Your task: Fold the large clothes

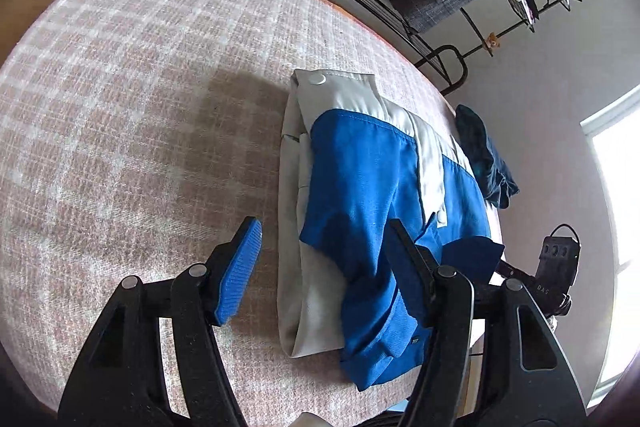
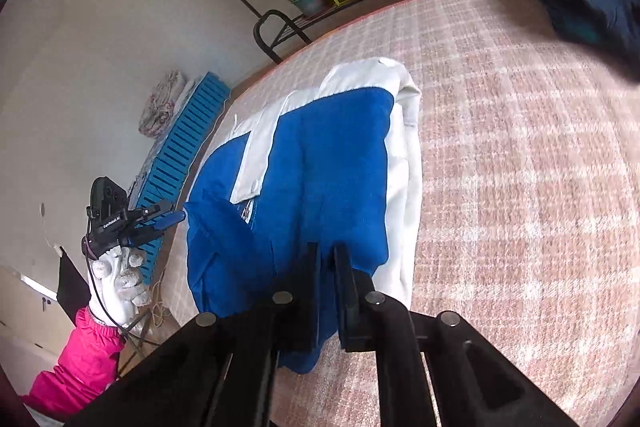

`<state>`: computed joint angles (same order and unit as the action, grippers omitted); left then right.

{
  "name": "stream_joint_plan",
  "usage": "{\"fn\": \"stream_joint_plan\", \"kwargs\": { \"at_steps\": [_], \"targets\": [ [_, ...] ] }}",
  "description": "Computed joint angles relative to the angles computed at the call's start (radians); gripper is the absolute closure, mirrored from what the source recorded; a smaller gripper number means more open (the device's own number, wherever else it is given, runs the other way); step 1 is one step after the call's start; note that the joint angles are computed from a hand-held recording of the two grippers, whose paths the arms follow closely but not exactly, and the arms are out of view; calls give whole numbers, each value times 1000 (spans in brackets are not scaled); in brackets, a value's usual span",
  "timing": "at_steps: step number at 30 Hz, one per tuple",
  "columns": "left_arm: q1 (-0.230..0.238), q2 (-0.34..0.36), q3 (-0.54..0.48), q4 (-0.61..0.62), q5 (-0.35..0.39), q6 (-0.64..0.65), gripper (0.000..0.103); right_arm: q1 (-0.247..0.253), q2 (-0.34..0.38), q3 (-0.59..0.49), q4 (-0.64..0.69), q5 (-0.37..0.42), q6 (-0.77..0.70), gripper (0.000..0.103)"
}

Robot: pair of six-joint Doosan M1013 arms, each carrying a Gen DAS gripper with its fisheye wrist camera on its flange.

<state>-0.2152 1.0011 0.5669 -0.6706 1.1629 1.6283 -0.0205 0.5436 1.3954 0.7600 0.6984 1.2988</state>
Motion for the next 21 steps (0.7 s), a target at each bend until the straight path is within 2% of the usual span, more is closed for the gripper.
{"fn": "stream_joint_plan", "kwargs": {
  "at_steps": [1,3,4,5,7,9,13,15,18,20,21],
  "targets": [
    [-7,-13,22,3,-22,28,39,10,-4,-9,-91,-20,50,100],
    [-19,-39,60,14,-47,82,39,20,-3,-36,-251,8,163,100],
    [-24,-48,71,15,-48,103,39,19,-6,-37,-266,11,163,96],
    [-27,-56,83,-5,-43,139,39,16,-19,-24,-232,0,121,96],
    [-36,-70,102,-17,-30,201,39,6,-43,5,-43,8,-63,96],
    [-44,-69,96,-21,3,246,39,8,-53,14,106,74,-250,94],
    [-64,-47,60,15,63,260,39,64,-15,-45,75,165,-340,85],
    [-74,-36,47,47,77,257,39,91,13,-83,7,154,-306,85],
    [-83,-24,45,83,87,246,39,90,51,-113,-4,97,-226,84],
    [-86,-32,75,97,64,264,39,89,73,-126,-119,44,-84,82],
    [-87,-41,97,97,45,284,39,86,88,-136,-199,54,14,82]
  ]
}}
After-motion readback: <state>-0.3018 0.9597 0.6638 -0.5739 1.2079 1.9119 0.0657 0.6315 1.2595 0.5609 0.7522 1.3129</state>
